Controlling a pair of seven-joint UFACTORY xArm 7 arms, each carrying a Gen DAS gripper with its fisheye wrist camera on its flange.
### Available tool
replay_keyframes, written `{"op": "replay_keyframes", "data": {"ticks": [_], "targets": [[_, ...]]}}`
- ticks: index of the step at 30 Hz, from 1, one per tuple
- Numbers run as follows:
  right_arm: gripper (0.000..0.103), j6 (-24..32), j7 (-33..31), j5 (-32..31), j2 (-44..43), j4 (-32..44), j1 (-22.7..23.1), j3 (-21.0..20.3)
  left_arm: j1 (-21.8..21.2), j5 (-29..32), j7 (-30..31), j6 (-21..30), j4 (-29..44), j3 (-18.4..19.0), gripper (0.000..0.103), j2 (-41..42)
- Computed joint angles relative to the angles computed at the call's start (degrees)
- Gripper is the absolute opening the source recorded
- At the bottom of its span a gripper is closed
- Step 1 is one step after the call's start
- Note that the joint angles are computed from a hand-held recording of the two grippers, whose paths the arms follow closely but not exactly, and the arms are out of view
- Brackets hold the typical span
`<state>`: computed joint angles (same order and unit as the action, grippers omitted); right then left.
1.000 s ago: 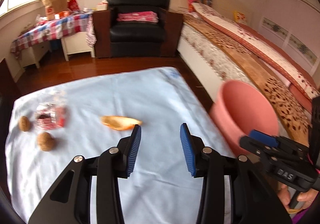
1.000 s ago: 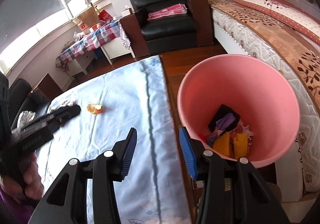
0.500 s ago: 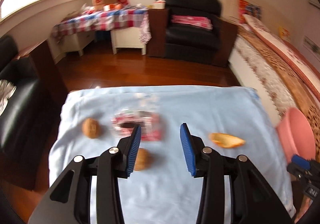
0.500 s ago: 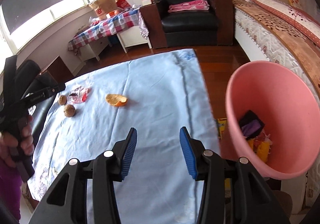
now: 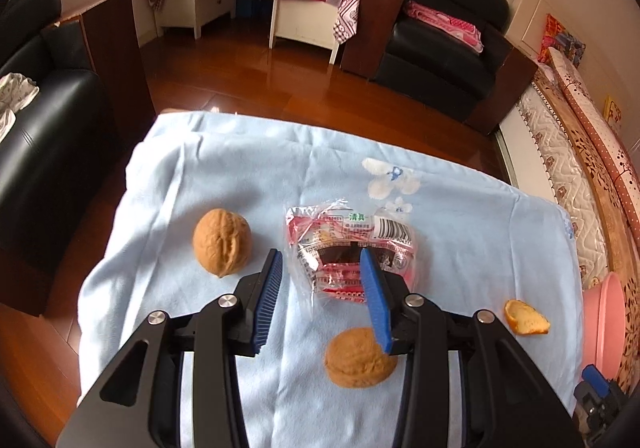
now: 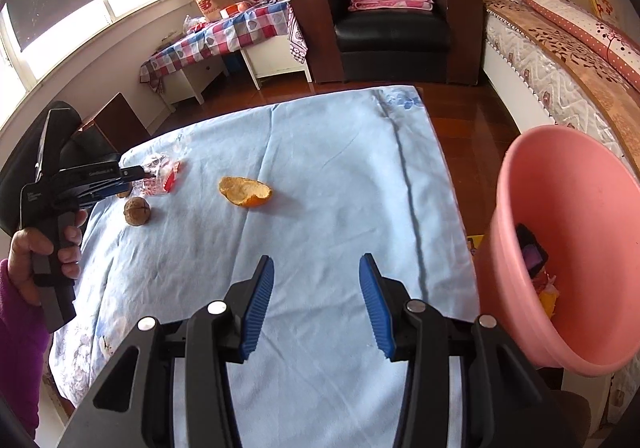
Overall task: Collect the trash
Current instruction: 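Grasp the clear printed snack bag with the left tool while the right tool grasps the orange peel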
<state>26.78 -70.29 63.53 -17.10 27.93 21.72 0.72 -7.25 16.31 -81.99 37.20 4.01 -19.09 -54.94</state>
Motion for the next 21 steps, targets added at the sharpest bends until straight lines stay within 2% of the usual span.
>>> {"op": "replay_keyframes", "data": {"ticks": [2, 12, 16, 21], "targets": [[0.044, -0.25, 0.07, 0.20, 0.69, 0.49, 0.34, 0.40, 0.95, 0.50, 0.26, -1.28, 0.25, 0.05, 0.040, 1.91], [0.044, -1.39, -0.22, 1.05, 2.22, 1.70, 1.87, 2.15, 3.82, 4.90, -3.07, -1.00, 3.29, -3.12, 0.040, 7.63], [0.044, -1.84, -0.30, 1.32, 2.86, 2.07, 2.19, 2.65, 3.83, 6.89, -4.46, -0.96, 4.41, -3.87, 0.026, 9.19], [0.044, -2.77, -0.11, 1.57, 3.44, 2.49, 2.83, 3.35, 3.89, 8.67, -6.42, -2.21, 4.93, -4.32, 0.019, 10.48]]}}
